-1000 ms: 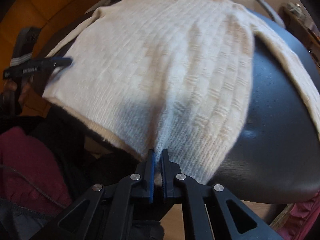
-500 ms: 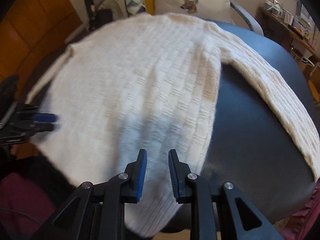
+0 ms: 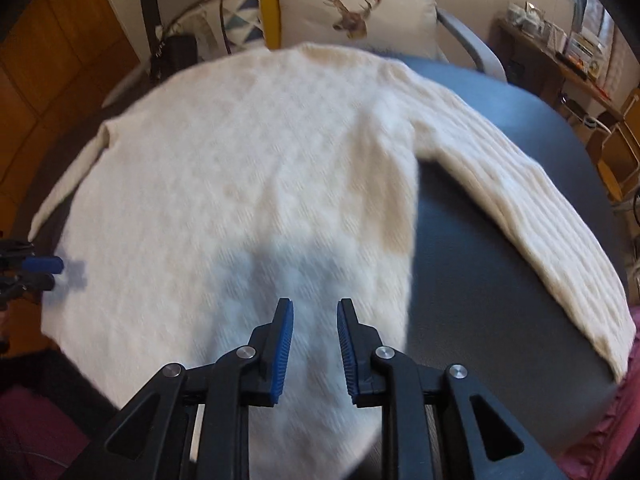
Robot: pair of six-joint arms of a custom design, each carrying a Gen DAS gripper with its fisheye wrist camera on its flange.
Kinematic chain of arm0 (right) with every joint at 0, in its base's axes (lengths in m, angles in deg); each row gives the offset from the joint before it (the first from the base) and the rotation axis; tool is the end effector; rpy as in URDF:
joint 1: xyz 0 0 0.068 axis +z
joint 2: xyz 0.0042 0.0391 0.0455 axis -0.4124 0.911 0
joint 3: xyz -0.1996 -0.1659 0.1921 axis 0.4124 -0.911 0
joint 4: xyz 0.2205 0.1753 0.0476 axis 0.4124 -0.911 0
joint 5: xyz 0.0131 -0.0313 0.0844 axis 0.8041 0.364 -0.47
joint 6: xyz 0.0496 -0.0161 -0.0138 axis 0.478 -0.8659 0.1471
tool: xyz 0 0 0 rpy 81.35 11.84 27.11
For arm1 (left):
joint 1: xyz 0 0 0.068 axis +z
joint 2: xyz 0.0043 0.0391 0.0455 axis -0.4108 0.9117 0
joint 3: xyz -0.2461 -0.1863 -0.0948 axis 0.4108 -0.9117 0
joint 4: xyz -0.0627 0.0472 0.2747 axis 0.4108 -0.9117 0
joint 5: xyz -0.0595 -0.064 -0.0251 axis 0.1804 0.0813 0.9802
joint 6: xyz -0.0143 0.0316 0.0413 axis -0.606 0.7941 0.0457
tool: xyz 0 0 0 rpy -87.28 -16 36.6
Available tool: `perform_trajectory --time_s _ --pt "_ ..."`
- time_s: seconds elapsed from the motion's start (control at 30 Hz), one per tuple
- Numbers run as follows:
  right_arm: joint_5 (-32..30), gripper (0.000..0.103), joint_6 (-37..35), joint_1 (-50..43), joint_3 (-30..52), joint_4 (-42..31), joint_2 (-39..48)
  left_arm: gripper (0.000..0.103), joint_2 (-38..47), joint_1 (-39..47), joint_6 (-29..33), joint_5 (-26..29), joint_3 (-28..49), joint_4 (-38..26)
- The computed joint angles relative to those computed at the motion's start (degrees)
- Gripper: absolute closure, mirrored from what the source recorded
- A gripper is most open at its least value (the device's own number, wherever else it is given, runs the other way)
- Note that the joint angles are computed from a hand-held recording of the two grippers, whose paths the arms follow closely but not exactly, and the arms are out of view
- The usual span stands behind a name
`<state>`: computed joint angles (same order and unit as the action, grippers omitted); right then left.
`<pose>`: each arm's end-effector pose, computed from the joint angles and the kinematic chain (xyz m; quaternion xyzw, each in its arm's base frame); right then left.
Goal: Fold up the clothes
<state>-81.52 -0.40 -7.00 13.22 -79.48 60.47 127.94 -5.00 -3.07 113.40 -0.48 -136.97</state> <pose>0.3157 0.0993 0.1585 -0.0137 0.9757 0.0718 0.2065 0.3439 0.0976 0.1662 0.3107 0.8951 -0.2785 0.1569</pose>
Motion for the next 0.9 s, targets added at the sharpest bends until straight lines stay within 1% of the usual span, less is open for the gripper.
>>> perform_trajectory --time_s 0.07,0.13,0.2,0.23,0.33,0.4,0.5,0.53,0.57,0.63,0.67,0.73,0.77,0.83,0.9 --pt "-3.4 0.081 -0.5 -1.6 1.9 1.8 3.1 0.080 1.1 -0.5 -1.4 -3.5 -1.0 3.0" --pt "-1.0 0.081 0.6 -0.7 2.1 1.9 7.2 0.080 1.9 -0.1 -1.4 -6.6 -2.7 6.0" --pt "-3.4 0.081 0.6 -2.5 -0.8 5.9 5.9 0.080 3.2 1.4 -0.5 -6.0 -0.9 2.5" --pt "-4.4 0.081 0.6 -3.5 -1.4 6.3 5.5 0.080 3.5 1.9 -0.7 -5.4 -0.2 1.6" --pt "-9.0 0.081 1.5 -7.2 -2.7 7.6 3.8 0.080 3.4 0.6 -4.1 -2.2 2.3 0.6" --pt "-9.7 0.081 1.4 -10.4 -3.6 9.9 1.2 0.080 2.1 -1.2 -5.3 -0.5 3.0 0.9" --pt "-6.8 0.081 0.9 -15.8 -2.0 9.4 -1.1 0.080 0.8 -5.6 -8.2 1.7 4.0 3.4" --pt "-5.5 0.081 1.2 -17.2 -0.3 8.1 -0.8 0.080 0.4 -7.9 -10.3 1.7 4.4 5.4" --pt "-4.2 0.081 1.6 -18.5 1.5 6.8 -0.5 0.080 0.9 -9.2 -11.3 1.4 6.2 5.7" --pt "-2.1 0.081 2.9 -20.0 5.3 6.6 3.6 0.080 2.2 -12.4 -15.3 0.9 9.1 8.8" --pt "-1.2 0.081 3.6 -20.7 7.1 6.6 5.6 0.080 3.5 -13.9 -16.4 1.2 11.8 9.1" --pt "-0.4 0.081 4.9 -21.5 8.1 5.3 5.6 0.080 5.8 -16.3 -20.3 0.3 16.3 10.6" --pt "-0.3 0.081 5.4 -21.7 9.1 4.4 5.6 0.080 8.1 -17.6 -23.1 -0.2 19.9 11.3" --pt "0.1 0.081 3.9 -21.2 11.1 2.4 5.9 0.080 13.2 -20.0 -28.4 -1.2 28.0 11.9" --pt "1.0 0.081 2.4 -20.5 13.1 0.5 6.6 0.080 19.4 -21.5 -33.3 -2.3 37.4 10.1"
